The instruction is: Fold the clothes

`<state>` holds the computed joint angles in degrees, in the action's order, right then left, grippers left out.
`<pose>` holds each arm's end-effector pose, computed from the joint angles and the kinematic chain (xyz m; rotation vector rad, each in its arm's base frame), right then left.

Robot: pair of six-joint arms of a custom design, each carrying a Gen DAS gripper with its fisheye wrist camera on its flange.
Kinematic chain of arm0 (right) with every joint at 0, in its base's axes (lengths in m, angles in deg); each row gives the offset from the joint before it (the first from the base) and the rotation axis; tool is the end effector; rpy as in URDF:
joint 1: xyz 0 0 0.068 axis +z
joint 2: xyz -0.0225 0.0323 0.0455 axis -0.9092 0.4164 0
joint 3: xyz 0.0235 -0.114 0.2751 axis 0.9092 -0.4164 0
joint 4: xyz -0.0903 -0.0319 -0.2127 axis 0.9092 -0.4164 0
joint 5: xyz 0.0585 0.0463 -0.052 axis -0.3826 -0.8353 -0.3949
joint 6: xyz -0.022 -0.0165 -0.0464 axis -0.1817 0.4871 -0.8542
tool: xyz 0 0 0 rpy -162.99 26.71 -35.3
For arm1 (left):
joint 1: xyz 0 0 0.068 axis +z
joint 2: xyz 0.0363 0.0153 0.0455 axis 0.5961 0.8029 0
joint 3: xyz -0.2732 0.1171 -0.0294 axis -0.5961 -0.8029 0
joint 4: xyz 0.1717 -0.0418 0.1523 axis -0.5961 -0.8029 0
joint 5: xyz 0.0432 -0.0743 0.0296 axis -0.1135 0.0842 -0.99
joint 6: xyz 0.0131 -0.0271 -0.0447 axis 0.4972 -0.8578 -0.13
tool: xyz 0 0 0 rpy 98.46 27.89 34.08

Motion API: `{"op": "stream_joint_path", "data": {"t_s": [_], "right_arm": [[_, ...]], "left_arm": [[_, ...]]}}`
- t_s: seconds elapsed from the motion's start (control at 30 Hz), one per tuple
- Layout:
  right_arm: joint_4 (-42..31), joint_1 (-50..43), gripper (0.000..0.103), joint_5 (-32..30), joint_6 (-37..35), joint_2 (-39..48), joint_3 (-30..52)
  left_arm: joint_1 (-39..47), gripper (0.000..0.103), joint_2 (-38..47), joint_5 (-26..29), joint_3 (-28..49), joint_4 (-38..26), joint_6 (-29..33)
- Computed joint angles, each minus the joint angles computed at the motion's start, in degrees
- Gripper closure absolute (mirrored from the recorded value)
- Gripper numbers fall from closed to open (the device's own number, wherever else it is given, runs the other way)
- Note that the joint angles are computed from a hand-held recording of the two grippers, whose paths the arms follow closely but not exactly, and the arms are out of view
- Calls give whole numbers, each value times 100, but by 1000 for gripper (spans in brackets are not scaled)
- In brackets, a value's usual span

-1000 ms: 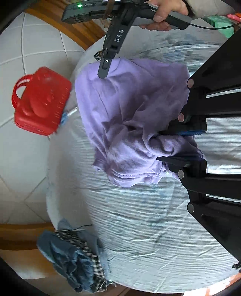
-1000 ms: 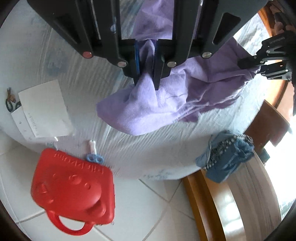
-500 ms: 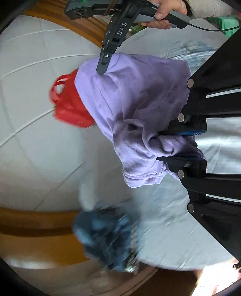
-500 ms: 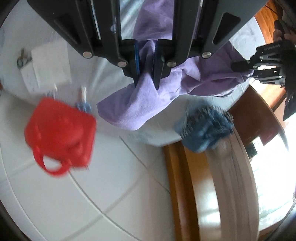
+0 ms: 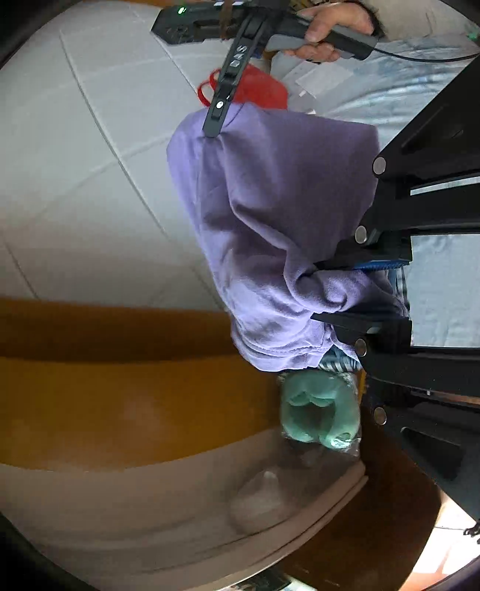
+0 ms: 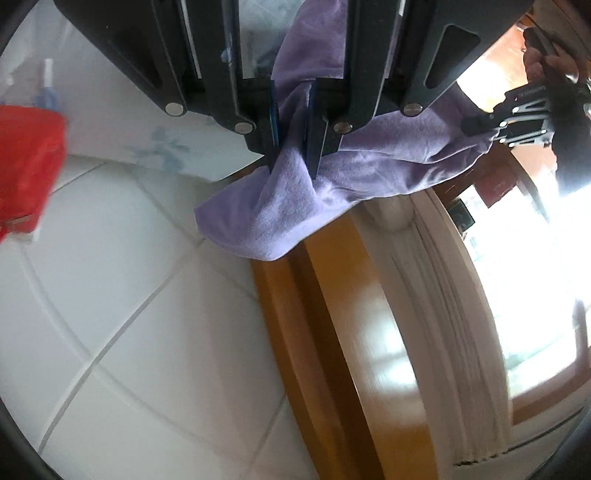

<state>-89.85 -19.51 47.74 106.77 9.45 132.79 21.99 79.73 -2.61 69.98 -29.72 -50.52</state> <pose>0.2030 0.1869 0.4034 0.0816 2.1057 0.3736 0.1886 -0.0620 0.4361 0.7570 2.2519 -0.4289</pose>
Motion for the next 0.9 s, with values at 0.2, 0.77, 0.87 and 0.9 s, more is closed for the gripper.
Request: {"op": "stream_joint_path", "data": {"t_s": [0.2,0.77,0.87,0.9], "right_arm": [[1648,-1219,80,-1774,280,2001,-675],[2044,-802,0,-1445,726,1500,-1777],[1387,-268,0,-930,943,1387,-1601],[1078,-41,0,-741,1107,1330,-1521]], "left_arm": [[429,67,1484,-356,-1919,1724,554],[431,30,520,-207,-2756,2254,399],[-116,30,48,-684,-2800,2087,210],[-311,30,-92,-886,-2958,2250,149]]}}
